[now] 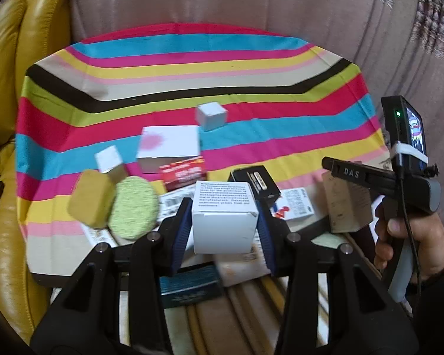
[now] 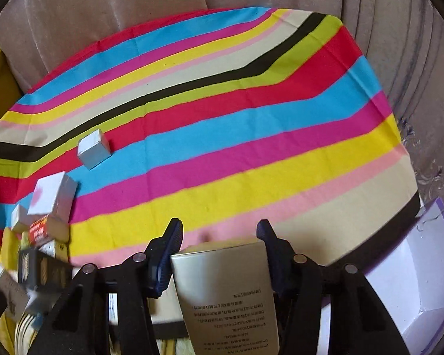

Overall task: Organize objects
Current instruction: 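Carry both boxes over the purple-rimmed box and open both grippers to drop them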

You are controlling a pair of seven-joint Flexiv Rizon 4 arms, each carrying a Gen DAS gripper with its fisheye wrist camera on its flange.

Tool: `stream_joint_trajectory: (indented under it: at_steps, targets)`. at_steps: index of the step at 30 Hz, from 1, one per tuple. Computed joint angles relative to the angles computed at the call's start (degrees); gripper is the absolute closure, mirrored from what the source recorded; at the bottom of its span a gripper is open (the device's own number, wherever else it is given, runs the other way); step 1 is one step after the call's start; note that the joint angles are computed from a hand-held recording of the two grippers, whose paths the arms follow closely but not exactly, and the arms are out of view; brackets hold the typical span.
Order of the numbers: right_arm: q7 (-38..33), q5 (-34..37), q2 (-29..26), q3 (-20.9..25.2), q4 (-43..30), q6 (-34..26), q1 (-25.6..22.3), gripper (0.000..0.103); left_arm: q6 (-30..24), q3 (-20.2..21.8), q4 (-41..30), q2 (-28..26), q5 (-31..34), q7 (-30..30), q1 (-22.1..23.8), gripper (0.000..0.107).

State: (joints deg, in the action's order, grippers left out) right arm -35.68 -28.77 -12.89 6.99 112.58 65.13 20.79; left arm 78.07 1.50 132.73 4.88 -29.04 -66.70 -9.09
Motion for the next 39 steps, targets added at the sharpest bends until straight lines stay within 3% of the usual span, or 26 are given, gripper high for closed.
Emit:
stream_joint_trajectory:
  at_steps: [9, 10, 12, 14, 16, 19, 26, 29, 31, 32, 33, 34, 35, 39]
  targets:
    - [-0.1, 1.2, 8.3, 0.8, 9.7, 5.4, -4.2, 0.052, 0.2, -1.3, -0.8, 0.2, -0.3, 0.2, -2.2, 0.060]
    - [0.7, 0.4, 9.8, 0.8, 11.2, 5.8, -4.8, 0.052, 0.7, -1.5, -0.8, 0.3, -1.5, 1.4, -3.1, 0.060]
    - [3.2, -3.2, 11.8, 0.7, 12.9, 5.2, -5.8, 0.067, 1.3, -1.9, -1.1, -0.2, -4.5, 4.7, -5.0, 0.060]
    - [4.6, -5.1, 13.5, 0.9, 14.5, 5.0, -7.3, 0.067, 1.1, -2.5, -1.6, -0.8, -9.6, 9.5, -7.3, 0.060]
    - [2.6, -2.7, 13.8, 1.3, 15.1, 3.4, -8.1, 0.068, -0.4, -3.4, -2.5, -1.9, -16.6, 15.1, -9.5, 0.060]
    - [0.5, 1.0, 13.5, 1.7, 16.1, 1.5, -8.7, 0.071, -2.9, -5.3, -4.0, -4.1, -19.2, 18.3, -10.2, 0.060]
    - [3.1, 0.8, 15.9, 1.0, 20.5, -2.2, -12.1, 0.070, -9.9, -9.3, -7.8, -8.2, -22.3, 23.4, -11.1, 0.060]
    - [3.0, 2.5, 16.4, 0.8, 22.0, -3.0, -13.2, 0.056, -12.8, -10.6, -9.1, -9.6, -24.9, 26.5, -11.7, 0.060]
    - [4.3, 1.9, 17.3, 0.6, 23.6, -2.5, -14.3, 0.037, -14.0, -11.2, -9.9, -10.7, -24.5, 27.2, -12.1, 0.059]
    - [3.8, 3.1, 17.7, 0.5, 24.2, -1.8, -14.6, 0.032, -14.9, -11.3, -10.2, -10.9, -24.2, 27.0, -12.2, 0.057]
    - [2.5, 5.3, 18.2, 0.4, 24.9, -0.8, -14.7, 0.025, -15.8, -11.4, -10.6, -11.1, -24.3, 26.9, -12.1, 0.048]
    - [1.4, 6.9, 18.5, 0.3, 25.2, -0.4, -14.7, 0.022, -16.6, -11.5, -10.9, -11.4, -24.8, 26.7, -12.1, 0.036]
    - [-0.1, 9.3, 18.9, 0.4, 25.7, 0.4, -14.6, 0.021, -16.6, -11.6, -10.4, -11.1, -25.6, 26.7, -12.3, 0.032]
    - [-5.3, 15.8, 19.1, 1.0, 25.8, 1.0, -13.2, 0.019, -15.0, -11.6, -10.0, -11.1, -28.0, 26.4, -12.6, 0.030]
